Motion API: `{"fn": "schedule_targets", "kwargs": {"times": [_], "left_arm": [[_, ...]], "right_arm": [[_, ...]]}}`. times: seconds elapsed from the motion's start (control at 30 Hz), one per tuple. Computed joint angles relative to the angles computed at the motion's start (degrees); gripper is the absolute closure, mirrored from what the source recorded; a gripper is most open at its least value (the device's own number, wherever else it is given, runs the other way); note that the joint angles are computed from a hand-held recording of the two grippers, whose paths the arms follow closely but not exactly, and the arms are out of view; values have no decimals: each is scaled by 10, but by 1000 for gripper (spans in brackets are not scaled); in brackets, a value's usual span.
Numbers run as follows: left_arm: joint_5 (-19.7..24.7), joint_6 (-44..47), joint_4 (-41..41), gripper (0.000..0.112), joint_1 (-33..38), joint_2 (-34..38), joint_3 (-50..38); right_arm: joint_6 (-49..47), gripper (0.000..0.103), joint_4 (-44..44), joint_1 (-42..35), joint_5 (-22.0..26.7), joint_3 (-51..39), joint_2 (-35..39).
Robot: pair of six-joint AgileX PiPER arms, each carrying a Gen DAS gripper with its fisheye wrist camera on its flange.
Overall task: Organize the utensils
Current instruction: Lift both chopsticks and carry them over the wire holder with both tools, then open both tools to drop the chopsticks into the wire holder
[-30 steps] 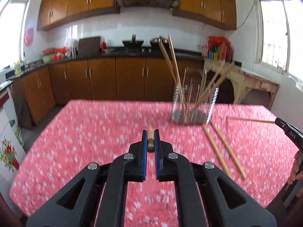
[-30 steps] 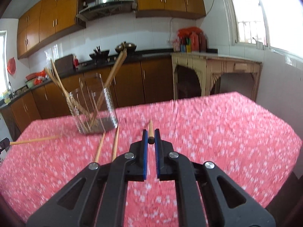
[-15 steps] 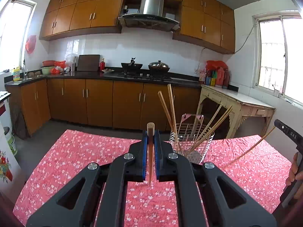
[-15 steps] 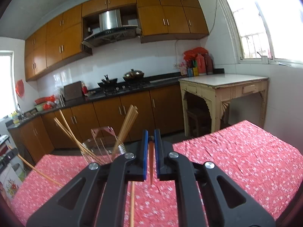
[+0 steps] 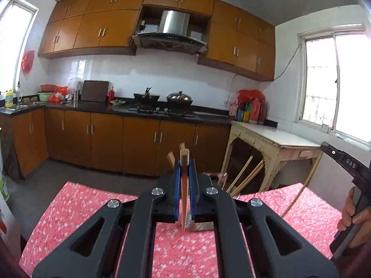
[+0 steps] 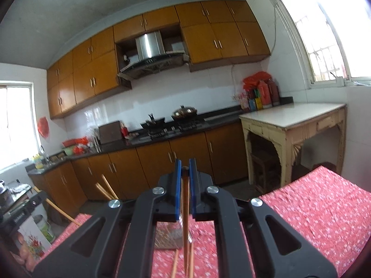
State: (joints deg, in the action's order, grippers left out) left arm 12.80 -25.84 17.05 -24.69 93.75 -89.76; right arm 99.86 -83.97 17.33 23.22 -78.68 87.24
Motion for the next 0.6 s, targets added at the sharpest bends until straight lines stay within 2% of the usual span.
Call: {"fn": "schedule_targets", "kwargs": {"times": [0.27,0.4,0.5,0.6], "left_arm": [[50,37,-22,106,-22,64,-164],[95,71,-75,106,-20,134,-279],[127,66,-68,106,-22,182,-348],[173,59,-48,106,-28,256,-462]], "right_arm": [[-44,95,7,0,-10,-146,53],[-86,95,40,-6,-21,-240,114],[-161,95,104,-10,-20,-316,169],[-201,95,140,-16,-23,-383,225]]}}
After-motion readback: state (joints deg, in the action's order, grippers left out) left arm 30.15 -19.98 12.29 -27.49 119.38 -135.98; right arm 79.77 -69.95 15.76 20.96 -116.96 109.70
